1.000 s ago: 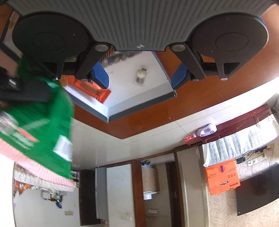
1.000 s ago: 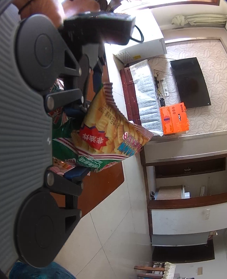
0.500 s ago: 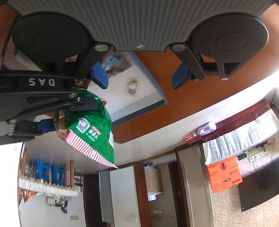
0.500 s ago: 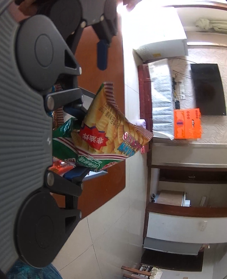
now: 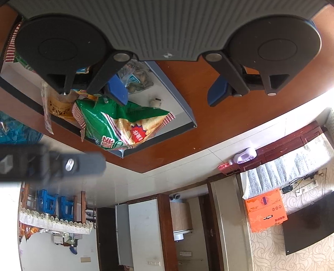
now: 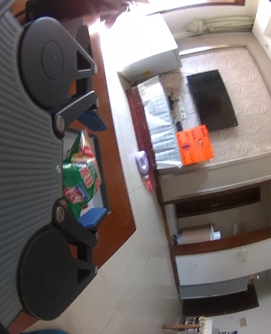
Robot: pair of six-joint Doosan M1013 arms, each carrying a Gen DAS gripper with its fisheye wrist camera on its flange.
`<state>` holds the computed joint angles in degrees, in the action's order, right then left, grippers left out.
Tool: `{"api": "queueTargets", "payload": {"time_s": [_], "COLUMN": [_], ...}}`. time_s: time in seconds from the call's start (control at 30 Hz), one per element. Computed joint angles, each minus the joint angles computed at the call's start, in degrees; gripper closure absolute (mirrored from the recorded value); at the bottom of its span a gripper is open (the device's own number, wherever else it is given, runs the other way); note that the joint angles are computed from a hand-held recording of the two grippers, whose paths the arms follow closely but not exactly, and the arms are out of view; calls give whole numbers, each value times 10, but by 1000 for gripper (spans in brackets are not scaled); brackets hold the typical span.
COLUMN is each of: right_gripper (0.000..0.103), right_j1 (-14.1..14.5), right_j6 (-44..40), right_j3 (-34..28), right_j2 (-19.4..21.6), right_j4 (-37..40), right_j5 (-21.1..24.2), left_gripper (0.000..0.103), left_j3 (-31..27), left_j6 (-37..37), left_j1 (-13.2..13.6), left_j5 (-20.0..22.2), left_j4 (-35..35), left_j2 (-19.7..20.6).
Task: Organize snacks
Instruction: 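Open the right gripper to release the chip bag into the box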
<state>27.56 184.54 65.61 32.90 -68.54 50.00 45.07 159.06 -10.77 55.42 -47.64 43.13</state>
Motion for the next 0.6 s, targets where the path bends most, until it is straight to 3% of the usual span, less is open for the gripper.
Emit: {"api": "queueTargets", "payload": {"time_s": [0.27, 0.37, 0.5, 0.6], "right_gripper": [22, 22, 21, 21], "right_j1": [-6, -2, 10, 18], "right_j6": [-24, 6, 99, 180], "right_j3": [0, 16, 48, 66], "right_j2": [3, -7, -29, -41], "right_j4": [64, 46, -16, -55], "right_j5": [-21, -22, -8, -8], "left_gripper": [16, 14, 1, 0], "left_j3": [9, 31, 69, 84], "left_j6": [-35, -44, -50, -35], "left_j1": [-13, -15, -14, -5], "left_j5": [-4, -58, -163, -203], "left_j4": [1, -19, -49, -86], "left_j2": [4, -8, -36, -51]}}
